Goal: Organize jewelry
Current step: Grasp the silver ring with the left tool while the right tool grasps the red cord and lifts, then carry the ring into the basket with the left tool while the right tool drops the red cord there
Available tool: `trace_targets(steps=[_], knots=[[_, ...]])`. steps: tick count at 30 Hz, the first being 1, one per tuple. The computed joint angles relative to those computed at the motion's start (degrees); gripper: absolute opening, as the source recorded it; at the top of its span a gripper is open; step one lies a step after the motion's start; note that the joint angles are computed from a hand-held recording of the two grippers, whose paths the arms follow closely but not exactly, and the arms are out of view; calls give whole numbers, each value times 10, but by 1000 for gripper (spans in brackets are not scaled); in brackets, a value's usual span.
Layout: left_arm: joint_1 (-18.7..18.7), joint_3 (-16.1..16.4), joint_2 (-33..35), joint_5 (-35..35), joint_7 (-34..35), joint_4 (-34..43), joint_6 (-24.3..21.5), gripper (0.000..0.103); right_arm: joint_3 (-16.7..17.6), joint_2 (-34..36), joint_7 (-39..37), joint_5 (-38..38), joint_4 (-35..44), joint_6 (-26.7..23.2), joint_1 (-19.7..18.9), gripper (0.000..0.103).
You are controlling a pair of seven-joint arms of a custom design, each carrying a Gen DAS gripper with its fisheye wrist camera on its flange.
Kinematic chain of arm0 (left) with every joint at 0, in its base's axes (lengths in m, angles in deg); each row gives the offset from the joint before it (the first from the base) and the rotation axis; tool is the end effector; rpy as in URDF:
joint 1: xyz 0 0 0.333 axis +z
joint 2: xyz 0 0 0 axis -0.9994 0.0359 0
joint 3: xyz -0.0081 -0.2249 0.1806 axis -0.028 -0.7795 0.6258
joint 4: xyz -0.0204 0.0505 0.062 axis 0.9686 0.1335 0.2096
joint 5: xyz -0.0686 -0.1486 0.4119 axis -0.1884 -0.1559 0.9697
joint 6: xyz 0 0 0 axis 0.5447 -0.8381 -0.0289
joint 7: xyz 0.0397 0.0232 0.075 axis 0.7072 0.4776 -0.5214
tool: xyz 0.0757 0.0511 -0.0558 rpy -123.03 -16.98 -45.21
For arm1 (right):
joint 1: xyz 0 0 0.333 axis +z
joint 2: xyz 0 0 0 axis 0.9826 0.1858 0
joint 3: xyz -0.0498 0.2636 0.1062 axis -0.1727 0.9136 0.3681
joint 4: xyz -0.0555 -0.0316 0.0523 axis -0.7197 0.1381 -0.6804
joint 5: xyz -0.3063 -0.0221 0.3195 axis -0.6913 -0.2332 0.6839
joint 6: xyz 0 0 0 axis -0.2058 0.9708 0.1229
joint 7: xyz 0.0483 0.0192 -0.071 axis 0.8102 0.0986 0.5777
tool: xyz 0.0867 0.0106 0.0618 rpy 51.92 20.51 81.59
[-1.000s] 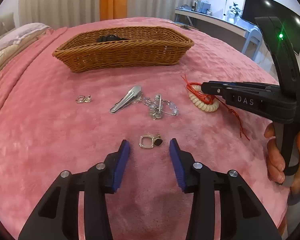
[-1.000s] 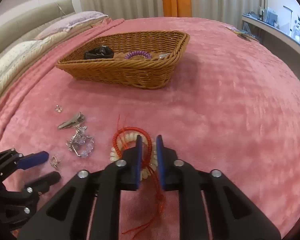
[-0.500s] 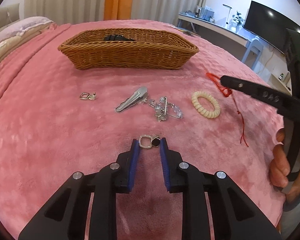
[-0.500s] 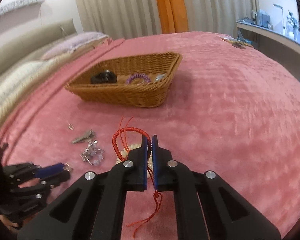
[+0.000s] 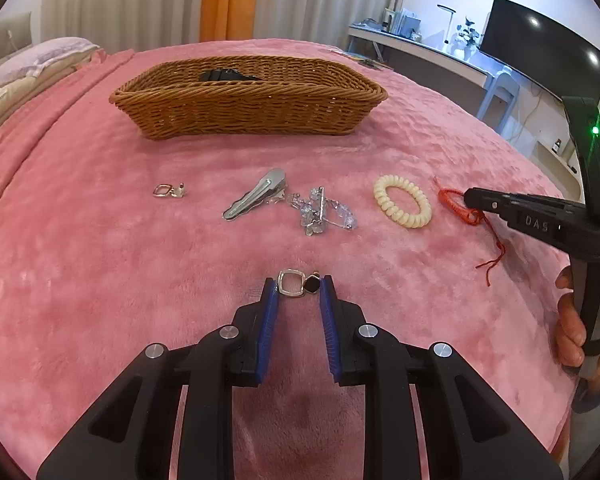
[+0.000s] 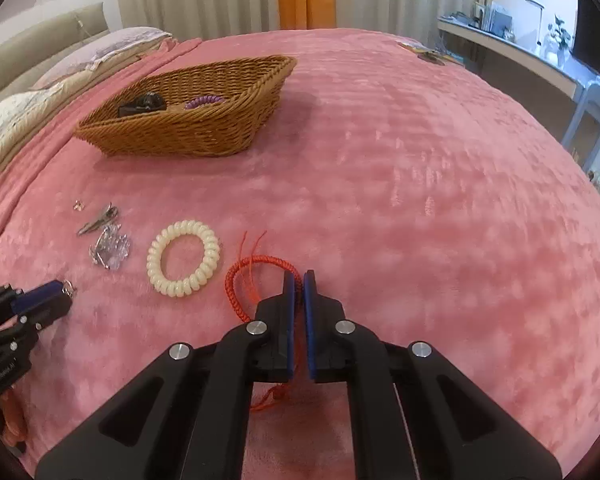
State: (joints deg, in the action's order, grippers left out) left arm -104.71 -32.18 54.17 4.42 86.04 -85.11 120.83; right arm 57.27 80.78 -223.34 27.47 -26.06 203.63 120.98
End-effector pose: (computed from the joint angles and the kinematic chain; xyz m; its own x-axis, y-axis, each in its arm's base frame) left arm 0.5242 -0.2839 0.3339 -0.6959 -0.7049 0.1376 -0.5834 0.4431 -0.6807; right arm 0.4377 0.5035 0.3704 -0.3639 -0.9288 -0.0702 -0.6850 0.3179 -0.6556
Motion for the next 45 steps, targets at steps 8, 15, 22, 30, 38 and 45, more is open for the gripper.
trace_targets(steps=[8,15,22,30,38,45], knots=[[2,1,1,-9,7,2,-6,21,-2,-82,158,-72,-123,139,-30,18],[2,1,1,-13,9,2,-8,21,13,-58,102,-32,-98,141,-50,23],[1,0,-5,-47,43,-1,-3,20,9,33,-38,-1,39,-34,4,4],[-9,4,-28,-141,133,-9,7,20,-6,30,-36,-29,54,-37,36,3],[-19,24,-71,-207,190,-20,-32,20,-4,7,-25,-90,71,-25,41,3],[-29,29,-61,-252,255,55,-5,20,-18,28,-50,-148,155,-63,43,3]])
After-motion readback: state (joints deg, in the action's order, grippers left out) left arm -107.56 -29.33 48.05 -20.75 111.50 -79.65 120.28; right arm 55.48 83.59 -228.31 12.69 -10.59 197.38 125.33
